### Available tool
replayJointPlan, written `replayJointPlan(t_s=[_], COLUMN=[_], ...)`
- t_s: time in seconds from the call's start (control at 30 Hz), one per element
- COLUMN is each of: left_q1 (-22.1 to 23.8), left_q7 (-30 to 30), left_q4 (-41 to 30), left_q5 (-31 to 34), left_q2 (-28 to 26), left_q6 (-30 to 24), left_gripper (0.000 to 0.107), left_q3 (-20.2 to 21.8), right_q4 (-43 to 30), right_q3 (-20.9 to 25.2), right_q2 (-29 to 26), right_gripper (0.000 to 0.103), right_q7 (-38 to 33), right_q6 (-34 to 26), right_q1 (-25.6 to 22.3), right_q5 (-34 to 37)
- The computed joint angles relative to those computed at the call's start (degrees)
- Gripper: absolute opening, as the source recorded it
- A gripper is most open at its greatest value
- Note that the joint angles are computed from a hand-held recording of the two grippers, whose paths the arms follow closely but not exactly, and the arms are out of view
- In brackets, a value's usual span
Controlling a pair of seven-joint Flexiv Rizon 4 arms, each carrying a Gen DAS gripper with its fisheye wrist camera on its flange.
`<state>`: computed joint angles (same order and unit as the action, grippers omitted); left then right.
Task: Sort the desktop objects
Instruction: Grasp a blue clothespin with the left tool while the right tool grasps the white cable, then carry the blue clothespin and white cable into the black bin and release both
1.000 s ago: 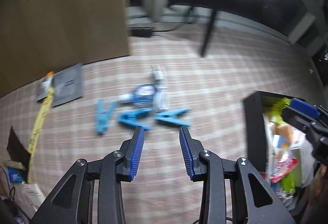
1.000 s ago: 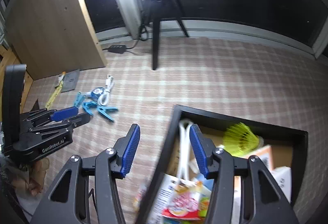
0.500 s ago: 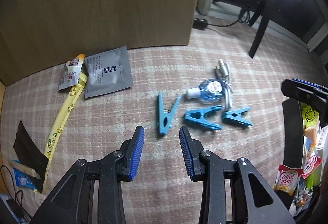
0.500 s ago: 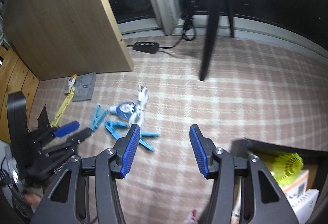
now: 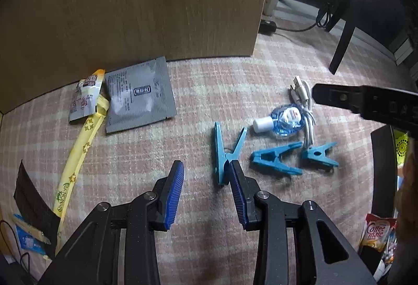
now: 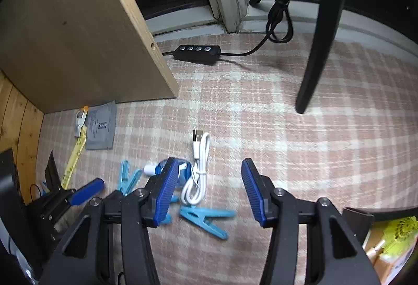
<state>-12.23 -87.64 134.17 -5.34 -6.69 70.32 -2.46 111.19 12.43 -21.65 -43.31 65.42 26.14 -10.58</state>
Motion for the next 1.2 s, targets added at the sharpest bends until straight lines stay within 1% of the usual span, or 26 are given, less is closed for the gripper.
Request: replayJointPlan(t_s=[0.07, 0.13, 0.2, 0.3, 0.43, 0.53, 0.57, 0.6, 0.7, 0.73, 0.77, 0.93, 0.97, 1.0, 1.07, 1.1, 1.13, 1.2], left_q1=[-0.13, -0.16, -0.35, -0.26, -0.52, -0.77, -1.05, -1.62, -0.71, -0.59, -0.76, 0.72, 1.20, 2.01, 2.60, 2.93, 2.84, 2.10], left_q7=[-0.56, -0.97, -1.62, -1.94, -3.11, -4.31, -5.50, -7.73, -7.52, -7.80, -8.60, -5.82, -4.60, -1.69, 2.22, 7.07, 9.69, 9.14], left_q4=[-0.40, -1.07, -1.76, -1.93, -2.65, -3.21, -3.53, -4.35, -3.91, -3.00, -2.87, 0.16, 1.07, 2.46, 5.59, 7.20, 8.10, 7.99], left_q5=[0.89, 2.07, 2.91, 3.09, 4.65, 5.71, 6.94, 9.49, 8.83, 9.07, 9.96, 6.72, 4.85, 0.97, -4.40, -11.16, -14.19, -13.98], left_q2=[-0.25, -0.81, -1.49, -1.79, -2.31, -2.87, -2.93, -3.14, -3.67, -3.50, -3.26, -1.36, -0.95, -0.49, 1.57, 2.53, 3.52, 4.24], left_q6=[0.16, 0.38, 0.59, 1.09, 1.45, 1.74, 1.62, 0.66, -0.15, 1.65, 1.68, 2.89, 3.46, 4.87, 6.50, 7.69, 7.75, 7.83], left_gripper=[0.034, 0.034, 0.034, 0.033, 0.028, 0.021, 0.014, 0.005, 0.002, 0.001, 0.000, 0.000, 0.000, 0.000, 0.001, 0.005, 0.011, 0.044], left_q3=[0.14, 0.34, 0.38, 0.48, 0.90, 1.23, 1.73, 2.72, 2.35, 2.49, 2.88, 1.87, 1.39, 0.23, -0.57, -2.18, -2.14, -1.23], right_q4=[-0.68, -1.39, -1.88, -2.22, -3.49, -3.13, -2.88, -2.47, -1.01, -0.62, -0.07, 2.32, 2.80, 3.27, 3.91, 4.28, 4.66, 5.20], right_q3=[-0.08, 0.25, 0.11, -0.61, 0.18, -1.30, -1.74, -2.22, -2.64, -2.62, -2.79, -2.37, -2.09, -1.84, -1.45, -1.49, -1.55, -1.47], right_q2=[-0.82, -1.64, -2.23, -2.84, -3.89, -3.75, -3.60, -3.40, -2.73, -2.49, -2.16, -0.73, -0.50, -0.25, 0.21, 0.55, 0.83, 1.28], right_gripper=[0.049, 0.046, 0.039, 0.034, 0.033, 0.032, 0.031, 0.028, 0.021, 0.018, 0.015, 0.015, 0.015, 0.015, 0.015, 0.015, 0.015, 0.015], right_q7=[-0.08, -0.56, -0.50, 0.73, -0.82, -0.28, 0.05, 0.52, 1.40, 1.70, 2.13, 3.15, 3.08, 3.12, 3.21, 3.52, 3.74, 4.06], right_q6=[-0.18, -0.30, -0.68, -1.07, -2.34, -3.10, -3.35, -3.47, -2.69, -2.68, -2.63, -1.52, -1.03, -0.44, 0.11, 0.11, 0.35, 0.90], right_q1=[0.14, 0.01, 0.24, 0.64, 0.02, 1.65, 2.18, 2.65, 2.95, 2.92, 3.04, 2.81, 2.51, 2.24, 1.74, 1.68, 1.56, 1.17], right_q5=[-0.10, 0.43, 0.45, -0.04, 0.89, -2.07, -3.17, -4.32, -6.24, -6.49, -7.08, -8.14, -7.86, -7.48, -6.63, -6.52, -6.48, -6.05])
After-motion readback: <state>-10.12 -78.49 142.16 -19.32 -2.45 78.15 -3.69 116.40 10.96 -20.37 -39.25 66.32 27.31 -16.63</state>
